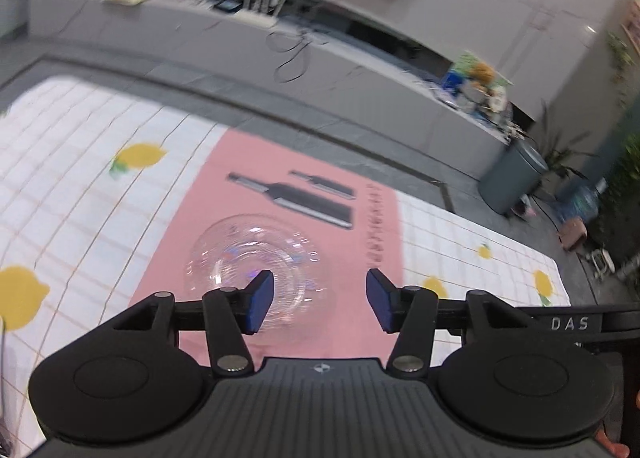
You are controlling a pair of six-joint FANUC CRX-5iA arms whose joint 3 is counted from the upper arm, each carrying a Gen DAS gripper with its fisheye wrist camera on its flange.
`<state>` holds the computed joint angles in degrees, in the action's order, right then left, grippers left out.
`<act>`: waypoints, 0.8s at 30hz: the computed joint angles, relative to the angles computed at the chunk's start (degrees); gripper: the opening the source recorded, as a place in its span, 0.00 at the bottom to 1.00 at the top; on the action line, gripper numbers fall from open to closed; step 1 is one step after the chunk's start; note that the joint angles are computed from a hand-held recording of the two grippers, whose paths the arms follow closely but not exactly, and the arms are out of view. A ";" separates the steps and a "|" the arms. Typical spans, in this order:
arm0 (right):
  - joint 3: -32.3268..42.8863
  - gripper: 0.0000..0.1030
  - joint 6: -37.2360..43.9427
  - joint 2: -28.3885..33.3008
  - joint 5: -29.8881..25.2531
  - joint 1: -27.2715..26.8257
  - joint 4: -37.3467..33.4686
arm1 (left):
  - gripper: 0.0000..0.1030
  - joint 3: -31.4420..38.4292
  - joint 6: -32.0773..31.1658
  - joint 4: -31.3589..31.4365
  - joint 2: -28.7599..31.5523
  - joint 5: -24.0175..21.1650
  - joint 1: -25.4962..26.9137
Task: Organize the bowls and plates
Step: 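Move both tools to the clear glass plate on the pink placemat, then grasp the rim of the clear glass plate with both tools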
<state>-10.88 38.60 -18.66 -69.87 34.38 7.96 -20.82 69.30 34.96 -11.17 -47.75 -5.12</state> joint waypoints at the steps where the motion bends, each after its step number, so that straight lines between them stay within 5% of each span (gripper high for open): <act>1: 1.26 0.75 0.71 1.58 0.20 -1.44 -2.77 | 0.59 -0.11 0.47 0.57 0.71 -0.52 0.66; 12: 7.96 0.76 2.68 13.94 1.75 -8.20 -12.87 | 0.57 -1.69 3.56 3.80 6.65 3.34 3.96; 19: 8.91 0.67 8.34 18.17 5.04 -8.54 -14.51 | 0.57 -5.89 3.75 5.48 6.66 8.94 4.79; 24: 7.97 0.54 8.76 19.27 7.18 -8.41 -14.60 | 0.55 -6.97 2.14 7.29 7.84 8.95 5.51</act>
<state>-2.91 47.36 0.62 -62.69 25.96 -6.63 -27.79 71.45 42.24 -3.33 -38.80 0.40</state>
